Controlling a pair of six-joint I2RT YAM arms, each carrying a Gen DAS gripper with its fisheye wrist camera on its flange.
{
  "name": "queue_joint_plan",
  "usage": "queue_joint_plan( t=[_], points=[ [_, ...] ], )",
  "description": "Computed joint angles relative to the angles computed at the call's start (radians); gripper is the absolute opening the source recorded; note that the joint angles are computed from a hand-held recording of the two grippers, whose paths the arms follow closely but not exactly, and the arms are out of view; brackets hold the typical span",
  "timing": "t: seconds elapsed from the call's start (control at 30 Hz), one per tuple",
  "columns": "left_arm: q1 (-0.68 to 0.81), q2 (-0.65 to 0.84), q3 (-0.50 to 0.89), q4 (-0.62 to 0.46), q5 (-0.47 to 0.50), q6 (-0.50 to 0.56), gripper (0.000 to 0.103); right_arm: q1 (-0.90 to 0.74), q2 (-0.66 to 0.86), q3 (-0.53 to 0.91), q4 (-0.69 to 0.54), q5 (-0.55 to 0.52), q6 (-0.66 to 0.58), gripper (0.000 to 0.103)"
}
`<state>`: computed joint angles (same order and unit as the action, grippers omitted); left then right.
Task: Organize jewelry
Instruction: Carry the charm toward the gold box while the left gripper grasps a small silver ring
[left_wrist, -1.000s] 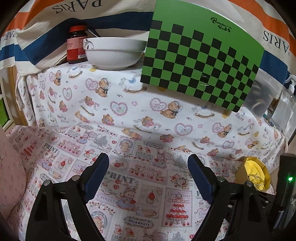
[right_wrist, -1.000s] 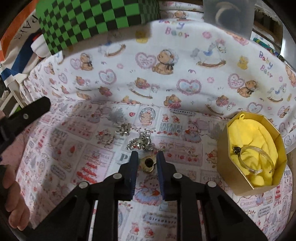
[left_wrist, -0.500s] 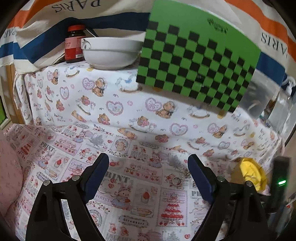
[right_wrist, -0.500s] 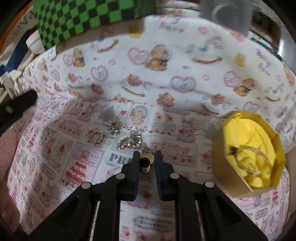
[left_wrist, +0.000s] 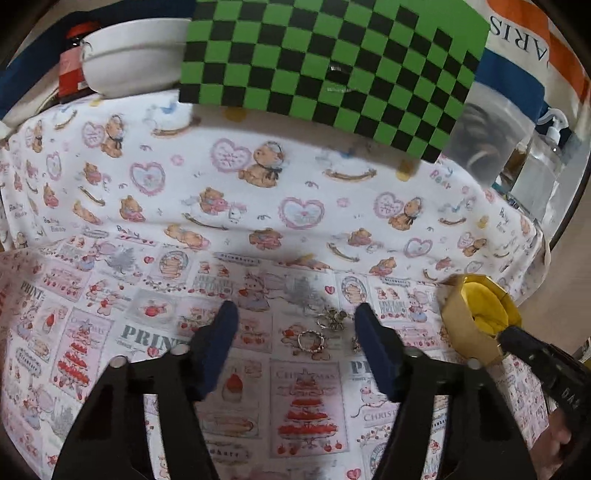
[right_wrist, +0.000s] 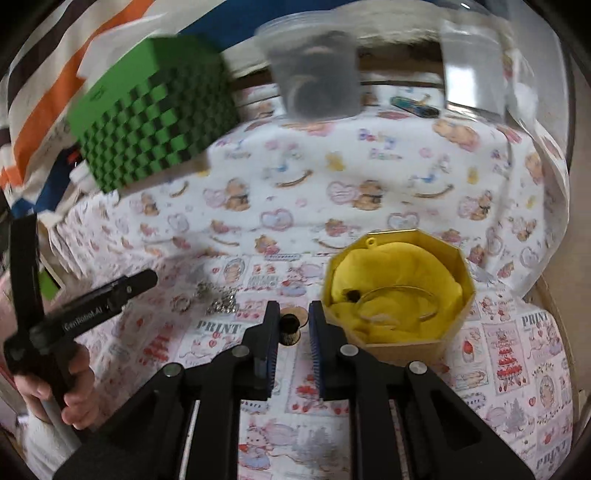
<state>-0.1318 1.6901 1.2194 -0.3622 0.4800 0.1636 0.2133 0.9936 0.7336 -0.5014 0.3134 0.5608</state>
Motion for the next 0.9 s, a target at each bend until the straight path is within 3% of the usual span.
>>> queue_joint_plan(
  t=[0.07, 0.27, 0.37, 0.47, 0.73, 0.9],
  points=[
    [-0.012, 0.015, 0.019, -0.027, -0.005, 0.012, 0.045, -0.025, -0.051, -0.008, -0.015, -0.005, -0.01, 0.015],
    [-0.086, 0.065, 0.043, -0.039, -0.129, 0.049, 0.044, -0.114, -0.155, -0.025, -0.055, -0.085, -0.001, 0.015],
    [-0.099, 0.089, 0.068, -0.076, -0.134, 0.055, 0.042, -0.143, -0.161, -0.028, -0.069, -0.07, 0.015, 0.015],
    [-0.111, 0.097, 0.073, -0.09, -0.138, 0.068, 0.035, -0.218, -0.175, -0.041, -0.068, -0.136, 0.023, 0.015],
    [-0.136, 0.104, 0.06, -0.061, -0.184, 0.055, 0.027, -0.33, -0.219, -0.059, -0.069, -0.192, 0.0, 0.015],
    [-0.134, 0.118, 0.069, -0.066, -0.177, 0.073, 0.027, -0.387, -0.231, -0.062, -0.071, -0.239, -0.001, 0.015]
  ],
)
